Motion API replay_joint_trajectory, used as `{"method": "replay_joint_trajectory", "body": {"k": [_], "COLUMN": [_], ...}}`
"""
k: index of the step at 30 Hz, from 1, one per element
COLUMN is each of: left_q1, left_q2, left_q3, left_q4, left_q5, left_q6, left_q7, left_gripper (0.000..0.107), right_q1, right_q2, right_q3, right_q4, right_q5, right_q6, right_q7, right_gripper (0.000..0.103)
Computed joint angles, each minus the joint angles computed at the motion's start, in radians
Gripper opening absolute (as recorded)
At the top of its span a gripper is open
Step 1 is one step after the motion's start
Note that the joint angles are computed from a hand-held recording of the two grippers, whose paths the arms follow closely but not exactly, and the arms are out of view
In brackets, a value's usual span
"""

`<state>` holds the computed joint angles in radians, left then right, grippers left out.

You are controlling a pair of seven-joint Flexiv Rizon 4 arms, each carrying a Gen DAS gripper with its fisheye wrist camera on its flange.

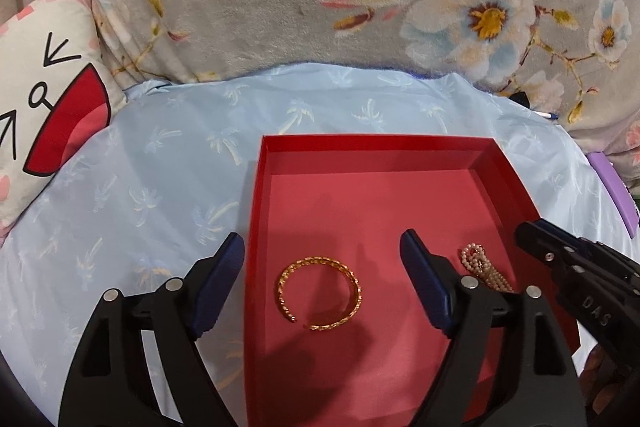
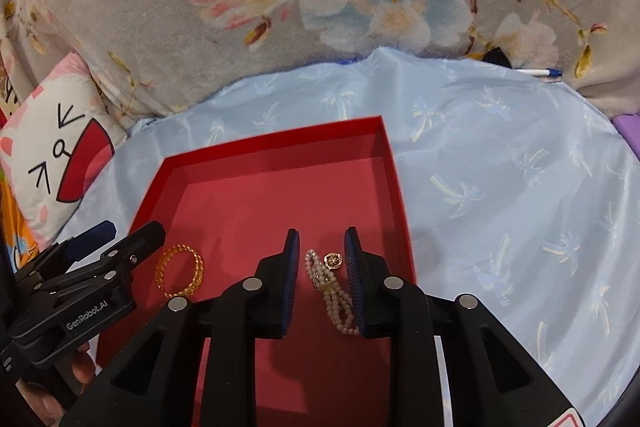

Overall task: Organize jewelry
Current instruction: 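Carry the bangle and pearls into the red box and open both tools, then grasp the gold wristwatch with the right tool while the left tool moves toward the silver ring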

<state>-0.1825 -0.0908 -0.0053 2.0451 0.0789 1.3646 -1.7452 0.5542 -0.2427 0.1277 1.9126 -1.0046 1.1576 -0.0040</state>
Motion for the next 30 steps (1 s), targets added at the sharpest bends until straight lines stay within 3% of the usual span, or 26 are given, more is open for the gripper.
{"method": "replay_joint_trajectory", "body": {"k": [5, 11, 14, 16, 23, 30], "left_q1": [0.013, -0.002, 0.012, 0.025, 0.03, 0.019], "left_q2": [0.082, 0.249, 0.344, 0.402, 0.598, 0.647], "left_q3": [-0.001, 0.022, 0.017, 0.011, 0.006, -0.011], "left_q4": [0.093, 0.272, 0.353, 0.403, 0.562, 0.623], "left_q5": [-0.104, -0.232, -0.206, -0.184, -0.132, -0.11], "left_q6": [0.039, 0.066, 0.051, 0.046, -0.055, -0.102], "left_q7": [0.066, 0.165, 0.159, 0.141, 0.134, 0.115], "left_gripper": [0.078, 0.078, 0.08, 0.089, 0.089, 0.089], "right_q1": [-0.017, -0.049, -0.044, -0.038, -0.002, 0.047], "right_q2": [0.102, 0.233, 0.288, 0.32, 0.395, 0.387], "right_q3": [0.01, 0.107, 0.164, 0.196, 0.281, 0.313], "right_q4": [0.086, 0.197, 0.252, 0.291, 0.399, 0.419], "right_q5": [-0.124, -0.169, -0.133, -0.1, 0.007, 0.071], "right_q6": [0.033, -0.013, -0.064, -0.079, -0.103, -0.157], "right_q7": [0.135, 0.202, 0.207, 0.22, 0.263, 0.249], "right_gripper": [0.035, 0.04, 0.04, 0.04, 0.04, 0.04]}}
